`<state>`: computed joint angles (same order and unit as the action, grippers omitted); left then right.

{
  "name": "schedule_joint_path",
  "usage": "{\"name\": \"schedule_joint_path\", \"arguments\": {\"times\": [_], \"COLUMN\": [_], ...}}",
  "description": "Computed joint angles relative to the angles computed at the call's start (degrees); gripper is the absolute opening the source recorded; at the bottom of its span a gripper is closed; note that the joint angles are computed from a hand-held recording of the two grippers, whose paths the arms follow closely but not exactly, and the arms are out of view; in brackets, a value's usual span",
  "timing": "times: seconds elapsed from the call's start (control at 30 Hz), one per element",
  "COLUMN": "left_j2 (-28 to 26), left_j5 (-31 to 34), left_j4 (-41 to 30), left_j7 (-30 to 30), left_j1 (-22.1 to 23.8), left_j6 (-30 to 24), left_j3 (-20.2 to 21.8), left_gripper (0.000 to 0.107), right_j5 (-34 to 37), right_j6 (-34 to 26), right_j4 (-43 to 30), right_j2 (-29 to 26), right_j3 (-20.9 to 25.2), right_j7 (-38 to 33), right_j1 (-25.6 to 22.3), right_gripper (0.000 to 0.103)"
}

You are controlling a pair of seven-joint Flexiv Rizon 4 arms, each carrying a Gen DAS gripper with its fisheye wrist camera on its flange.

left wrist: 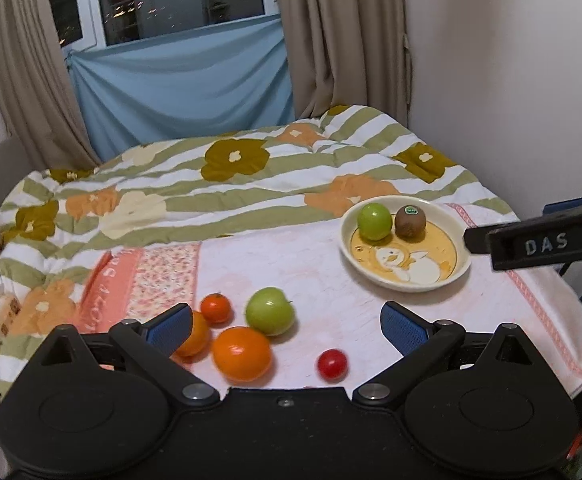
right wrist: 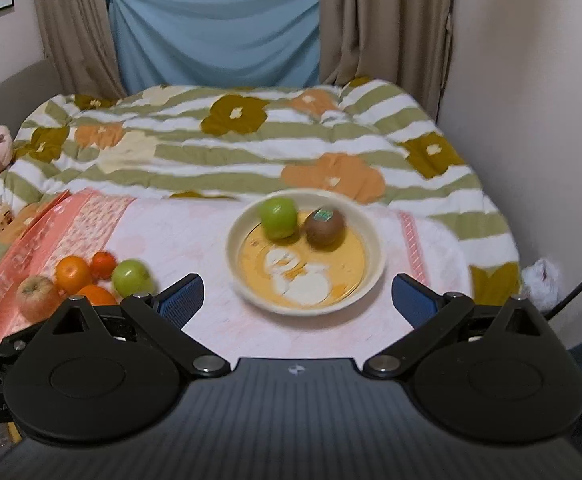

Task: Organize fruits
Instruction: 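Withdraw both tools from the bowl back toward the remaining fruits, then grasp the red apple with the left tool while the right tool grasps a red tomato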

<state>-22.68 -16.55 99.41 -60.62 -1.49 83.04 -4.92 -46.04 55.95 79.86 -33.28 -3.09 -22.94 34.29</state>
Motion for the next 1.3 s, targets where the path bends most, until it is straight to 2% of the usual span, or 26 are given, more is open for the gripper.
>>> {"name": "schedule_joint_path", "arguments": {"times": [0.13, 0.37, 0.5, 0.73, 1.0, 1.2, 1.3], "left_j2": [0.82, 0.71, -1.84, -7.22, -11.75, -13.79, -14.57], "left_j5": [-2.80, -9.71, -11.31, -13.02, -13.44, -13.77, -14.06], "left_j4": [2.67, 5.15, 3.37, 0.88, -2.74, -5.54, -6.85], "left_j7": [5.43, 15.54, 18.42, 26.32, 29.78, 31.80, 32.34], "left_j1": [4.36, 11.08, 12.38, 17.20, 19.09, 18.38, 17.82], "left_j6": [1.27, 1.51, 0.61, 2.00, -0.30, -3.86, -5.58], "left_j3": [-3.64, -7.87, -7.03, -11.18, -13.00, -12.06, -11.26], "left_gripper": [0.102, 0.102, 0.102, 0.102, 0.098, 0.092, 0.086], "right_j5": [-0.23, 2.14, 5.20, 9.13, 14.46, 16.42, 17.53], "right_j6": [-4.05, -6.88, -9.55, -10.34, -13.31, -16.87, -17.90], "right_j4": [-1.98, -5.10, -8.64, -15.27, -24.01, -28.03, -28.87], "right_j2": [-1.41, -4.67, -7.70, -13.65, -20.03, -22.43, -22.87], "right_j3": [0.11, 0.86, 1.88, 2.16, 2.68, 2.21, 2.34], "right_j7": [1.22, 6.31, 6.30, 5.12, 0.59, -1.76, -2.48], "right_j1": [2.51, 5.52, 6.86, 9.39, 11.45, 12.69, 12.71], "right_gripper": [0.103, 0.103, 0.103, 0.103, 0.103, 0.103, 0.096]}}
